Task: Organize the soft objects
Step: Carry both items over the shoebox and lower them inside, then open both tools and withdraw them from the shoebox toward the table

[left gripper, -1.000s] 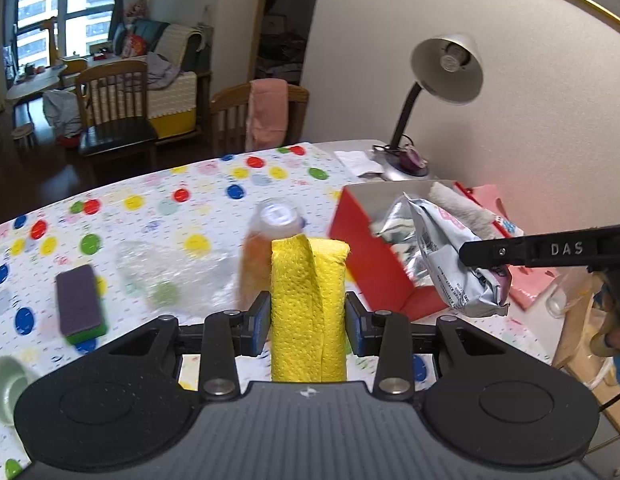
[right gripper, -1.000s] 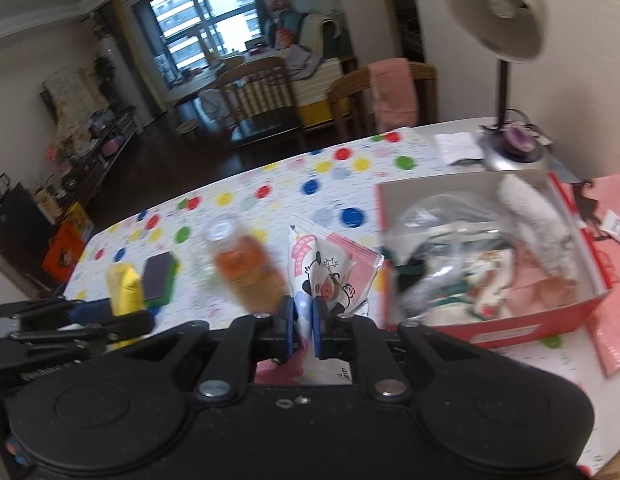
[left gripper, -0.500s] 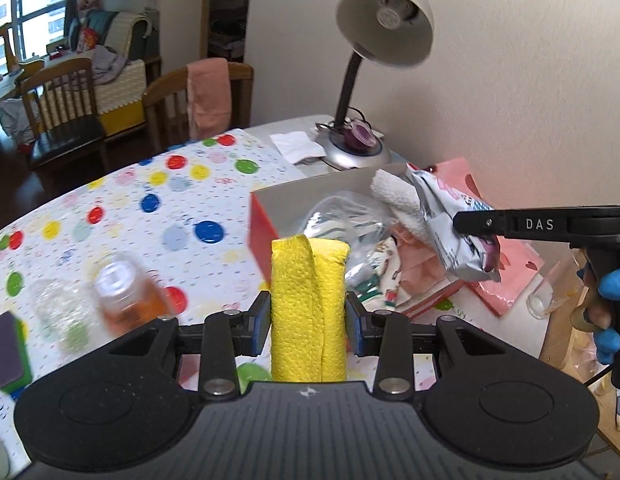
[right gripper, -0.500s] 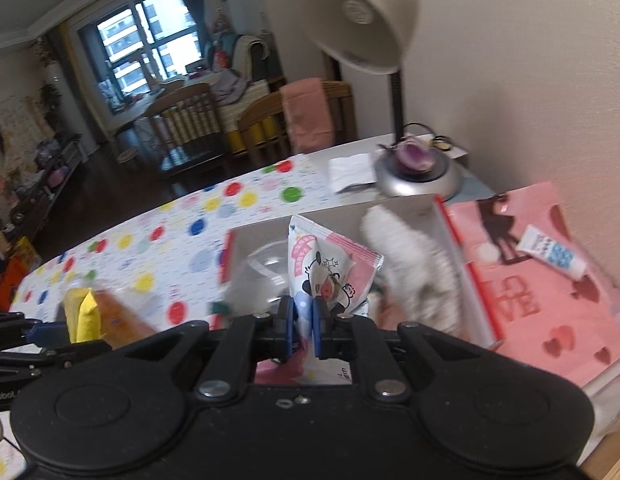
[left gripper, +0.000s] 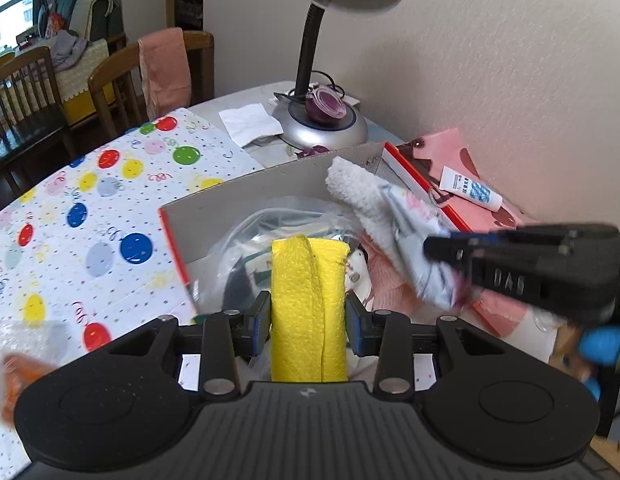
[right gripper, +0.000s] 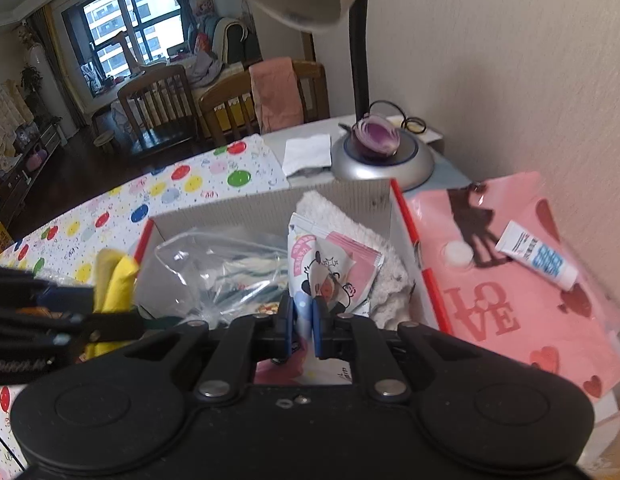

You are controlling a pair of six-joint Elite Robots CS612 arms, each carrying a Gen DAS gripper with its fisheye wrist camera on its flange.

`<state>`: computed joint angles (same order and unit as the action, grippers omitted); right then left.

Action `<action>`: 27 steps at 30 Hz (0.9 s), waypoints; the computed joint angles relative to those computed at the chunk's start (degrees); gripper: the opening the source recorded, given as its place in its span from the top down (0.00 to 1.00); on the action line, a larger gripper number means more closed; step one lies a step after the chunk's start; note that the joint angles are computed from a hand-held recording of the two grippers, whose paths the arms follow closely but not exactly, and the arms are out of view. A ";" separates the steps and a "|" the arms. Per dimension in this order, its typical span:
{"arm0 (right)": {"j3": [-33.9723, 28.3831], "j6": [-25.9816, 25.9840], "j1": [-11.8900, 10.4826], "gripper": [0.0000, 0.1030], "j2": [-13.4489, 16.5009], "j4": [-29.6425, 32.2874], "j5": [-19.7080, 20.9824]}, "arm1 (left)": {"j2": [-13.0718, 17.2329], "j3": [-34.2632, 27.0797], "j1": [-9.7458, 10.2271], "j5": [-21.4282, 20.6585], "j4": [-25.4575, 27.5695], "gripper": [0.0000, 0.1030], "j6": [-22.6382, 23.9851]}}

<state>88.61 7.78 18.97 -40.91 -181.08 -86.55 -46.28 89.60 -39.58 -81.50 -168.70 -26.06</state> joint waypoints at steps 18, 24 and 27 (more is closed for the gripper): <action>-1.89 -4.05 -0.18 0.85 2.03 4.39 4.91 | 7.39 -11.15 1.57 -3.01 12.15 0.64 -2.79; -1.76 -3.75 -0.69 0.81 1.88 5.00 7.26 | 7.40 -10.70 1.29 -1.86 11.95 0.63 -1.90; -1.64 -3.82 -0.81 0.75 1.74 4.84 8.13 | 7.13 -10.06 1.05 -1.17 11.04 0.47 -1.38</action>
<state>86.97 3.96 18.16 -39.16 -176.24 -78.42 -39.15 79.55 -38.53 -82.67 -157.66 -27.44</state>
